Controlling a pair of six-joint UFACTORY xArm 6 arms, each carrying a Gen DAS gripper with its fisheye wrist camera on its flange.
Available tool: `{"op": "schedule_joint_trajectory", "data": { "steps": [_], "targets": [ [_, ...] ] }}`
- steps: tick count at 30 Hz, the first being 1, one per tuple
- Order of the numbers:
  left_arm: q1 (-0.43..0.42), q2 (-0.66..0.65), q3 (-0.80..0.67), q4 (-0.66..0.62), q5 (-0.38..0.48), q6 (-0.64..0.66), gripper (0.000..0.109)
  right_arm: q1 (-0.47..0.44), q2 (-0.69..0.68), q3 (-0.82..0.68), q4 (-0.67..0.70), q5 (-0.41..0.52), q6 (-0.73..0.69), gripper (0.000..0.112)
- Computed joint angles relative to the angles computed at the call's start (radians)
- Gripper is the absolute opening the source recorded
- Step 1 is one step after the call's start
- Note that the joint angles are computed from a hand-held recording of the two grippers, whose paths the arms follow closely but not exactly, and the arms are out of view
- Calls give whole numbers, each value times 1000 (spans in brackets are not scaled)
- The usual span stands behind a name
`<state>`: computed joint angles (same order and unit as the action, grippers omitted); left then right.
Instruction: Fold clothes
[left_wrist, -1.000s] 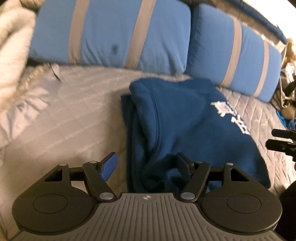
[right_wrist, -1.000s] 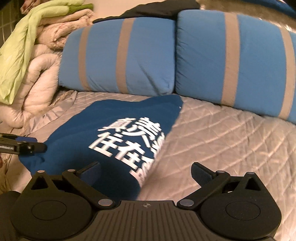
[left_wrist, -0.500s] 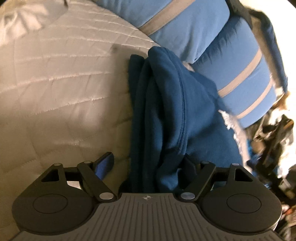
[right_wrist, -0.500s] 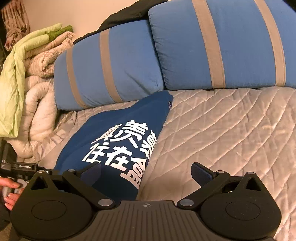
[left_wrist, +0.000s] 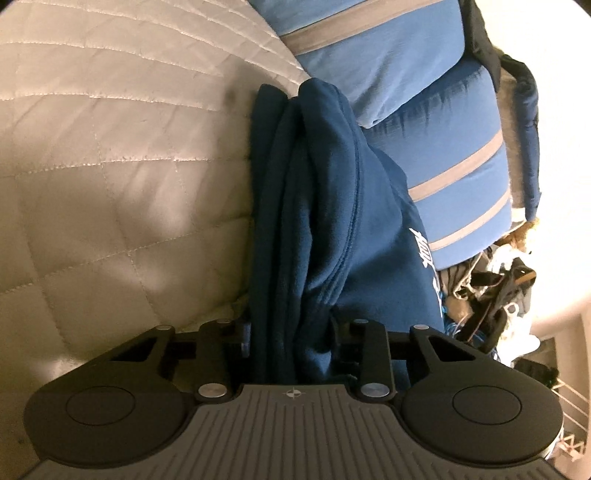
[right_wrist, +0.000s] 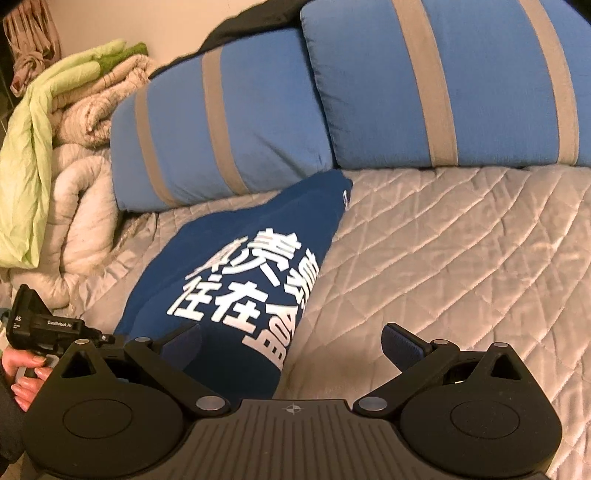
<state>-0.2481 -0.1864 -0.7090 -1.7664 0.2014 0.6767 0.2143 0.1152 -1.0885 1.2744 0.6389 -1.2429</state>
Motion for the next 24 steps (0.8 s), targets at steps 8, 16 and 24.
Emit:
{"op": "schedule_joint_trajectory", "data": {
  "steps": [8,16,24],
  "targets": [
    [-19,8,-15,-44,-45,52,35,-26,146,-234,-253,172,302,103],
    [-35,12,-24,-131,-80,128,34,-8,446,-630,-261,246,469,102],
    [-24,11,-24,-213,-66,195,34,14,718,-937,-259,304,709,84]
  ]
}}
